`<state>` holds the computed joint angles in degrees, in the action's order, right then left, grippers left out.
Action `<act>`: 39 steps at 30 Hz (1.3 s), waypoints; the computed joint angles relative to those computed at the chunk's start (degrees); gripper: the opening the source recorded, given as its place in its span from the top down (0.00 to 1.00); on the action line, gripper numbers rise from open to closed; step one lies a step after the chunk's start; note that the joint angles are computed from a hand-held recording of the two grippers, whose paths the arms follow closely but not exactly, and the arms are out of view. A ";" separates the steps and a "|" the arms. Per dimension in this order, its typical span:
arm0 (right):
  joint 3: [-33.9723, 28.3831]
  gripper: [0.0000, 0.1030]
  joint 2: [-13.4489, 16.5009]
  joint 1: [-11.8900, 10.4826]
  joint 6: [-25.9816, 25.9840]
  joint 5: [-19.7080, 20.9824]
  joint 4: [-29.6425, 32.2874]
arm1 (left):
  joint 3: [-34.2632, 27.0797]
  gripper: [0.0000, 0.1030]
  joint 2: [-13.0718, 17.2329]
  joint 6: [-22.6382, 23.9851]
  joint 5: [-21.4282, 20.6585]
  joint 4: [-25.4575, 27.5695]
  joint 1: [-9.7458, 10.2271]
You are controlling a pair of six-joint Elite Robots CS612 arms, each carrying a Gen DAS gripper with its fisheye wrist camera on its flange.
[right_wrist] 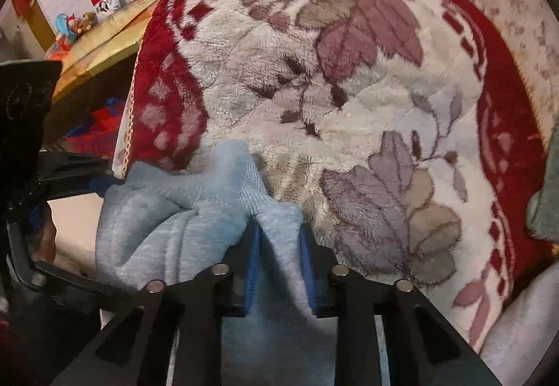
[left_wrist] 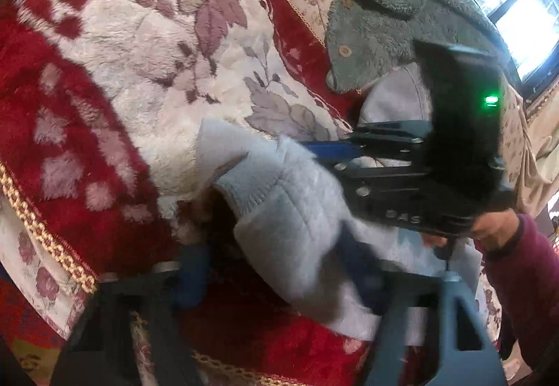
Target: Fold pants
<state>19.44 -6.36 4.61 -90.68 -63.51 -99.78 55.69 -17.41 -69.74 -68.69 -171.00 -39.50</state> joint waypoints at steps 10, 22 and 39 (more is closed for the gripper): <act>11.66 0.88 -5.09 -2.19 16.35 15.95 -20.36 | -6.41 0.66 -0.13 4.10 17.55 22.25 -2.55; 16.45 0.80 -7.41 -3.44 25.68 9.40 -21.98 | 1.42 0.24 -2.72 -3.32 16.45 13.48 -2.54; 23.64 0.27 -11.52 -12.70 38.39 15.17 -23.51 | -14.24 0.16 2.75 6.33 9.35 23.57 -1.19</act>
